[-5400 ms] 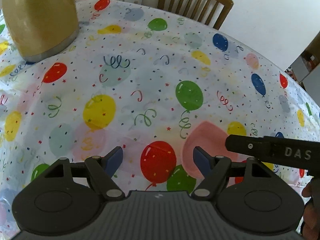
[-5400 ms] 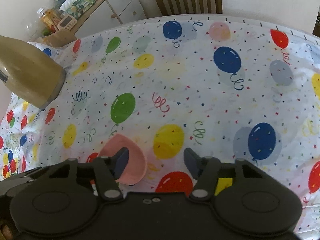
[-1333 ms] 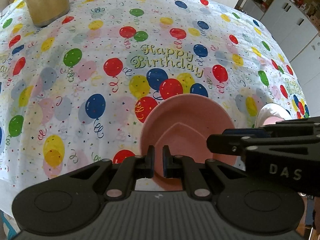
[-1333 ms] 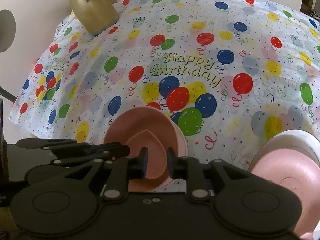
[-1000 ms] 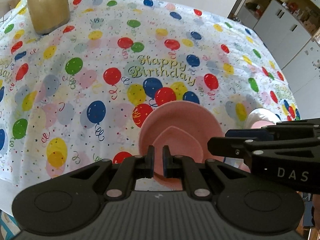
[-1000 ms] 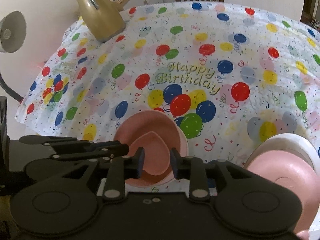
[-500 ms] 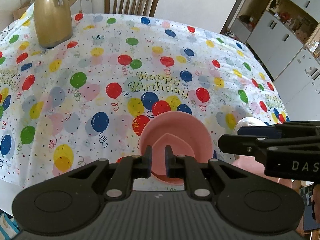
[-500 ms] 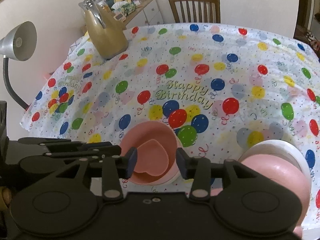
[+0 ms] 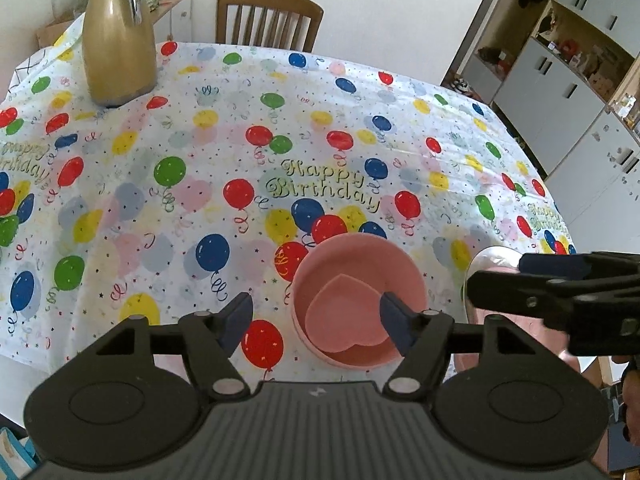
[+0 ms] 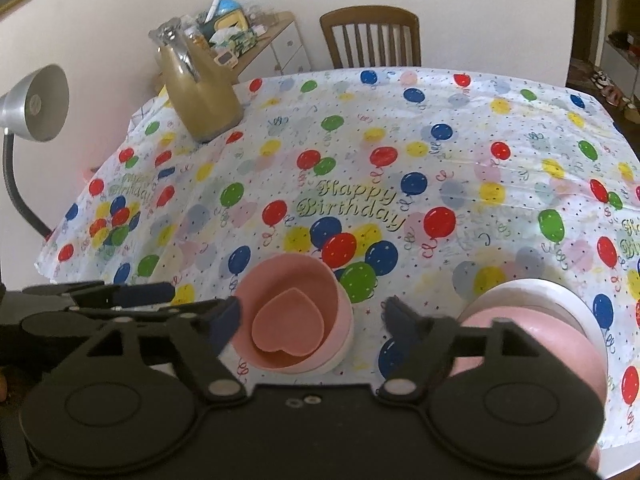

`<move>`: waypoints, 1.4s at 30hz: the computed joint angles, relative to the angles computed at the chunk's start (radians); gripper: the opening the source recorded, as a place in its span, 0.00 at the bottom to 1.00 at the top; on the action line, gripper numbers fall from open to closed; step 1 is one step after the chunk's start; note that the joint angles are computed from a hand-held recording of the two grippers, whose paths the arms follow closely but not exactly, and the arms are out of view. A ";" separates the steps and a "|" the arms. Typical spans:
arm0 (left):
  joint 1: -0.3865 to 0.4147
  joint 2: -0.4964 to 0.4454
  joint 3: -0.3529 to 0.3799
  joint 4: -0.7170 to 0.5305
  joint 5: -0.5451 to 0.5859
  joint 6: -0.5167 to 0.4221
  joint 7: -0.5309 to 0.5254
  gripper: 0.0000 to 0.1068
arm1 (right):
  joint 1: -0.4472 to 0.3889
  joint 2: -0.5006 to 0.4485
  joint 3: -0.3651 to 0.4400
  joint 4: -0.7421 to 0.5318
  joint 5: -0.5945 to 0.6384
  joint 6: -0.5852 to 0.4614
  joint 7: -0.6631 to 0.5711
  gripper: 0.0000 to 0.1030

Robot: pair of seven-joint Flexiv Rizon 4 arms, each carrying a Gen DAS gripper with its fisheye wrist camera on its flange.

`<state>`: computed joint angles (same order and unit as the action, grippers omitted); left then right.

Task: Organize plates and bowls
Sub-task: 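Close both tools on the rim of the large pink bowl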

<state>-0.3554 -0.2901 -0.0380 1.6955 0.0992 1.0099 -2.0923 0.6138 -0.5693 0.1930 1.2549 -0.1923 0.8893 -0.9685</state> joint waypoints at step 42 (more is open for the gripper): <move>0.044 -0.146 -0.036 0.056 -0.235 0.076 -0.019 0.41 | 0.014 -0.219 -0.002 -0.222 0.100 -0.197 0.138 0.42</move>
<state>-0.3118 -0.4362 -0.0740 1.7515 -0.1360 1.0863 -2.1112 0.6281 -0.7881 0.1908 1.0332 -0.0920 0.6926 -0.8307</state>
